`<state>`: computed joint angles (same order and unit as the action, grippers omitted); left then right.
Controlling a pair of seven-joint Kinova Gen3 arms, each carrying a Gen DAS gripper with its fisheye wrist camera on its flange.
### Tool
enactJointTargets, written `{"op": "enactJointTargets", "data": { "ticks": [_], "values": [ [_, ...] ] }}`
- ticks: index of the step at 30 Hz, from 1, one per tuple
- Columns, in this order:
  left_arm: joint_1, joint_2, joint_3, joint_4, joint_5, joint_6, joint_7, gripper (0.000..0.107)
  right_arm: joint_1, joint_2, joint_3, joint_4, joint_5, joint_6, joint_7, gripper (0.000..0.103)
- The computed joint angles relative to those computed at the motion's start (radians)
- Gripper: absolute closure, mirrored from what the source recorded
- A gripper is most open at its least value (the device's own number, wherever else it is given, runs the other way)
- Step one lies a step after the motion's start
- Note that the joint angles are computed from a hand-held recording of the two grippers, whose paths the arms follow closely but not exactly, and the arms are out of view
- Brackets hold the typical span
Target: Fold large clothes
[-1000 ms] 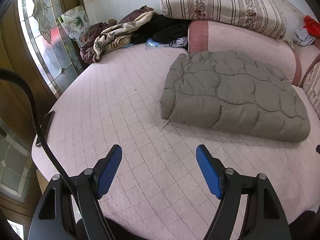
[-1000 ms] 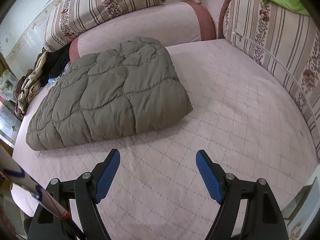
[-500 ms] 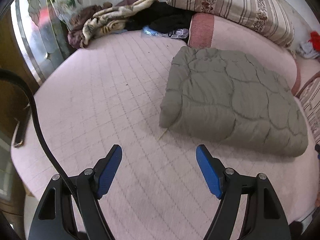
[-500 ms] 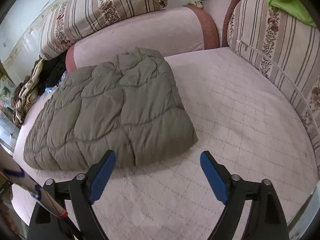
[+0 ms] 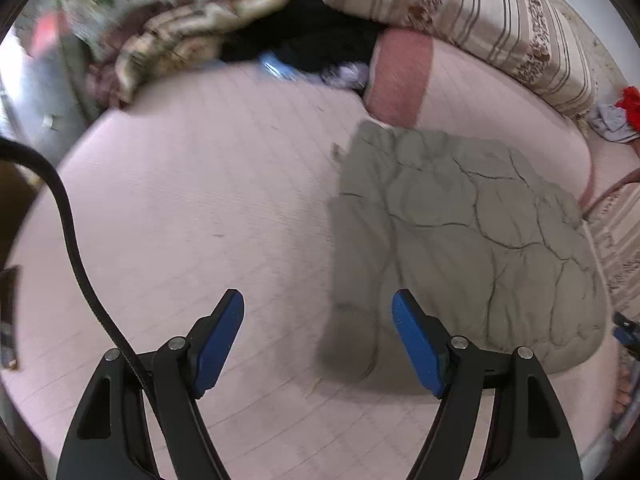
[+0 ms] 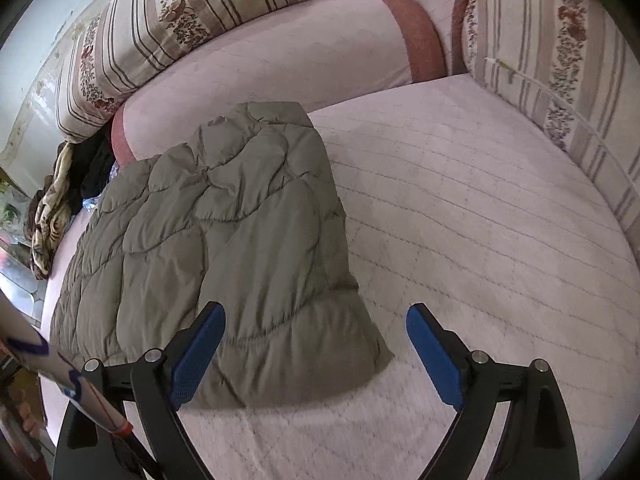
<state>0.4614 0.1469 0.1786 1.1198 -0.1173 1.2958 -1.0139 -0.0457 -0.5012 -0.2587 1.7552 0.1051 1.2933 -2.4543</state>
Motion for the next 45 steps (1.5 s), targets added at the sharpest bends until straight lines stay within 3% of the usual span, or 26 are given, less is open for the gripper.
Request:
{"op": "enactJointTargets", "data": {
  "ticks": [4, 7, 12, 14, 16, 18, 20, 24, 25, 26, 28, 29, 32, 38, 41, 43, 45],
  "values": [
    [-0.173, 0.102, 0.119, -0.056, 0.163, -0.005, -0.088, 0.032, -0.022, 0.03, 0.184, 0.081, -0.147, -0.155, 0.15, 0.004],
    [-0.303, 0.16, 0.203, -0.047, 0.285, -0.063, -0.131, 0.031, -0.024, 0.08, 0.3, 0.112, -0.259, -0.212, 0.269, 0.003],
    [-0.471, 0.231, 0.301, 0.035, 0.488, -0.183, -0.229, 0.023, 0.04, 0.165, 0.343, 0.13, -0.402, -0.264, 0.462, 0.001],
    [-0.562, 0.275, 0.389, 0.072, 0.569, -0.225, -0.281, 0.022, 0.008, 0.195, 0.408, 0.146, -0.463, -0.287, 0.544, 0.0],
    [-0.596, 0.328, 0.426, 0.077, 0.651, -0.232, -0.338, 0.019, -0.05, 0.23, 0.501, 0.161, -0.54, -0.301, 0.625, 0.0],
    [-0.565, 0.353, 0.389, 0.052, 0.701, -0.211, -0.386, 0.013, -0.114, 0.258, 0.594, 0.178, -0.61, -0.309, 0.706, 0.0],
    [-0.481, 0.368, 0.296, -0.005, 0.746, -0.15, -0.42, 0.013, -0.148, 0.276, 0.649, 0.192, -0.669, -0.327, 0.788, 0.0],
    [-0.3, 0.369, 0.121, -0.121, 0.711, -0.067, -0.403, 0.013, -0.077, 0.305, 0.618, 0.198, -0.769, -0.314, 0.884, 0.0],
    [-0.274, 0.357, 0.086, -0.125, 0.71, -0.061, -0.39, 0.02, -0.064, 0.301, 0.608, 0.203, -0.788, -0.314, 0.89, 0.005],
    [-0.258, 0.342, 0.061, -0.119, 0.719, -0.065, -0.387, 0.024, -0.067, 0.295, 0.617, 0.211, -0.815, -0.313, 0.898, 0.02],
    [-0.244, 0.305, 0.05, -0.11, 0.698, -0.067, -0.371, 0.041, -0.035, 0.259, 0.58, 0.217, -0.836, -0.313, 0.876, 0.037],
    [-0.236, 0.288, 0.049, -0.119, 0.682, -0.056, -0.364, 0.044, -0.015, 0.246, 0.552, 0.208, -0.822, -0.308, 0.859, 0.046],
    [-0.229, 0.248, 0.051, -0.152, 0.663, -0.015, -0.358, 0.054, 0.018, 0.185, 0.525, 0.195, -0.842, -0.281, 0.842, 0.059],
    [-0.187, 0.202, 0.038, -0.225, 0.603, 0.06, -0.314, 0.056, 0.015, 0.07, 0.492, 0.175, -0.822, -0.272, 0.81, 0.061],
    [-0.136, 0.224, 0.036, -0.252, 0.503, 0.069, -0.267, 0.054, 0.001, 0.047, 0.493, 0.208, -0.781, -0.289, 0.789, 0.061],
    [-0.063, 0.254, -0.022, -0.266, 0.431, 0.102, -0.227, 0.046, 0.0, 0.064, 0.488, 0.239, -0.759, -0.312, 0.767, 0.06],
    [-0.064, 0.277, -0.022, -0.234, 0.416, 0.084, -0.177, 0.036, -0.002, 0.078, 0.495, 0.283, -0.755, -0.346, 0.759, 0.053]
  ]
}}
